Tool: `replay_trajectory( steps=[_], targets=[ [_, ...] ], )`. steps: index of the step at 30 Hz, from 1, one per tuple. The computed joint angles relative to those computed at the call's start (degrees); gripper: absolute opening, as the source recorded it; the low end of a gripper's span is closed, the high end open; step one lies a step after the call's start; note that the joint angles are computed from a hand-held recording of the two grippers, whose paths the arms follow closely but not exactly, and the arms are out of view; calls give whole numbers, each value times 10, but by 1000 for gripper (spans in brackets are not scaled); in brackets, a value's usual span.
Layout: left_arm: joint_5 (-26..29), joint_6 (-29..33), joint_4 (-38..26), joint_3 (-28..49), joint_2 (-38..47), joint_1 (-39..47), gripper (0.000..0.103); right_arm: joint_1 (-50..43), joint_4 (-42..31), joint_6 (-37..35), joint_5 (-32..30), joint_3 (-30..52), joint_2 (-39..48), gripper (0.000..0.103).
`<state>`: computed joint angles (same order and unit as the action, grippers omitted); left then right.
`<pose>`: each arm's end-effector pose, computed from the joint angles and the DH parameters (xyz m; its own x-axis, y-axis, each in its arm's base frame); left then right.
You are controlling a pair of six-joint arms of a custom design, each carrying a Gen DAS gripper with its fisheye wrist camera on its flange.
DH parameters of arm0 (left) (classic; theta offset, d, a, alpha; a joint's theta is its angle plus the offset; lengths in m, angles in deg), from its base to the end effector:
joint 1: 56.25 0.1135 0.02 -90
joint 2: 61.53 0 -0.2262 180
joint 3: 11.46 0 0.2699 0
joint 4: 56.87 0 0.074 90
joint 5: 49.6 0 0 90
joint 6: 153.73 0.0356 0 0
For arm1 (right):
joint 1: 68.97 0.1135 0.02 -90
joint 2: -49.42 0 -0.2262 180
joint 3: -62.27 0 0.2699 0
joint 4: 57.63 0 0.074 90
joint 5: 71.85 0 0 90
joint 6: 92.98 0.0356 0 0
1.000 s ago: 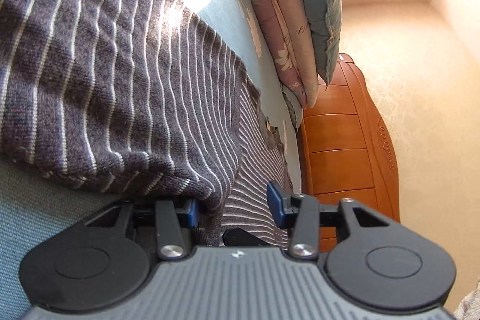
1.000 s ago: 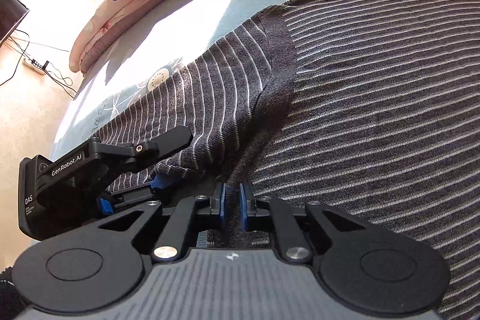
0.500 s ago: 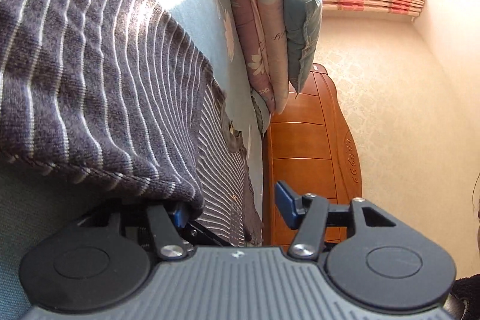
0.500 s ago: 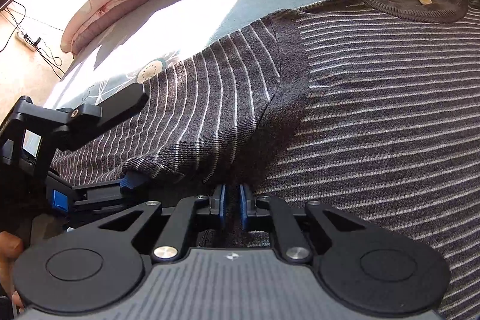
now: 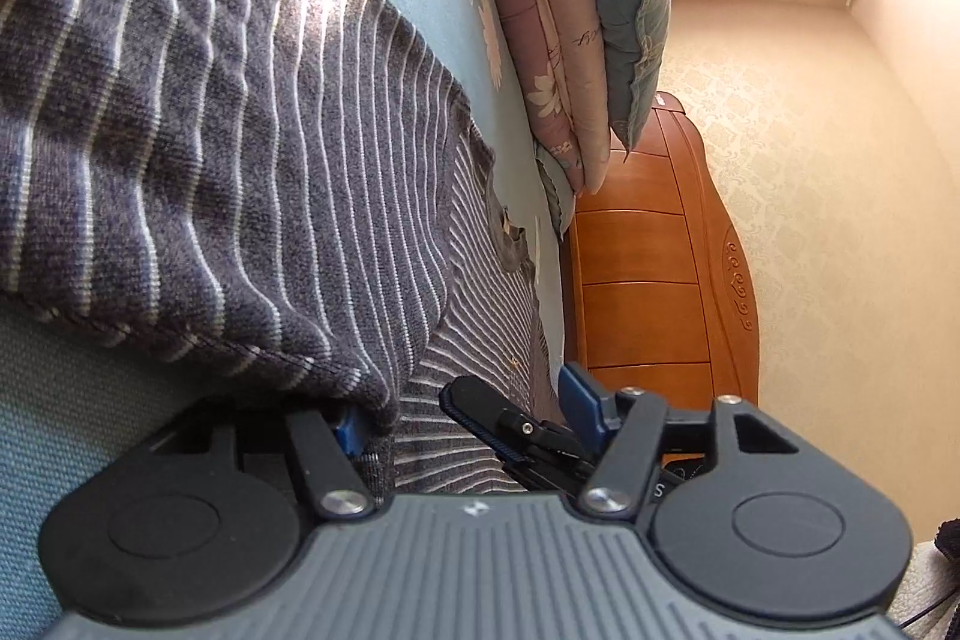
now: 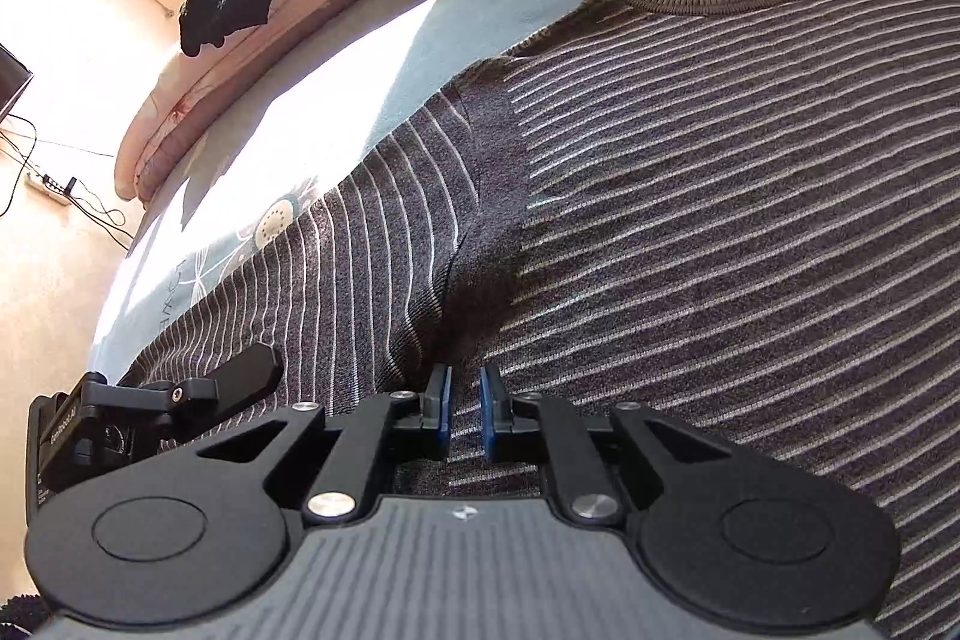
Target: Fold clothes
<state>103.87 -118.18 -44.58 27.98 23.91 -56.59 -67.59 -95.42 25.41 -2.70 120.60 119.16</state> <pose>0.2641 -0.0334 0.0949 -0.9304 -0.3579 -0.0797 -0.0173 0.2598 -0.9655 0.2759 0.0193 0.1911 -0.7870 0.4255 -0.4467 0.1355 0.8256 0.5477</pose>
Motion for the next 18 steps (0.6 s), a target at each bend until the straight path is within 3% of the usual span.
replay_trajectory(
  steps=[7, 9, 10, 15, 18],
  targets=[
    [-10, -95, 80, -51, -21, 14, 63, 35, 36, -34, -41, 45, 46, 13],
    [-5, -95, 54, -63, -47, 28, 63, 44, 36, -45, -45, 61, 79, 13],
    [-2, -82, 22, -67, -67, 38, 63, 47, 32, -48, -46, 68, 95, 13],
    [-1, 129, -298, -26, -189, 100, 65, 41, -15, -72, -70, 75, 91, 13],
    [-14, 197, -366, 9, -206, 119, 65, 49, -19, -87, -72, 73, 59, 13]
  ],
)
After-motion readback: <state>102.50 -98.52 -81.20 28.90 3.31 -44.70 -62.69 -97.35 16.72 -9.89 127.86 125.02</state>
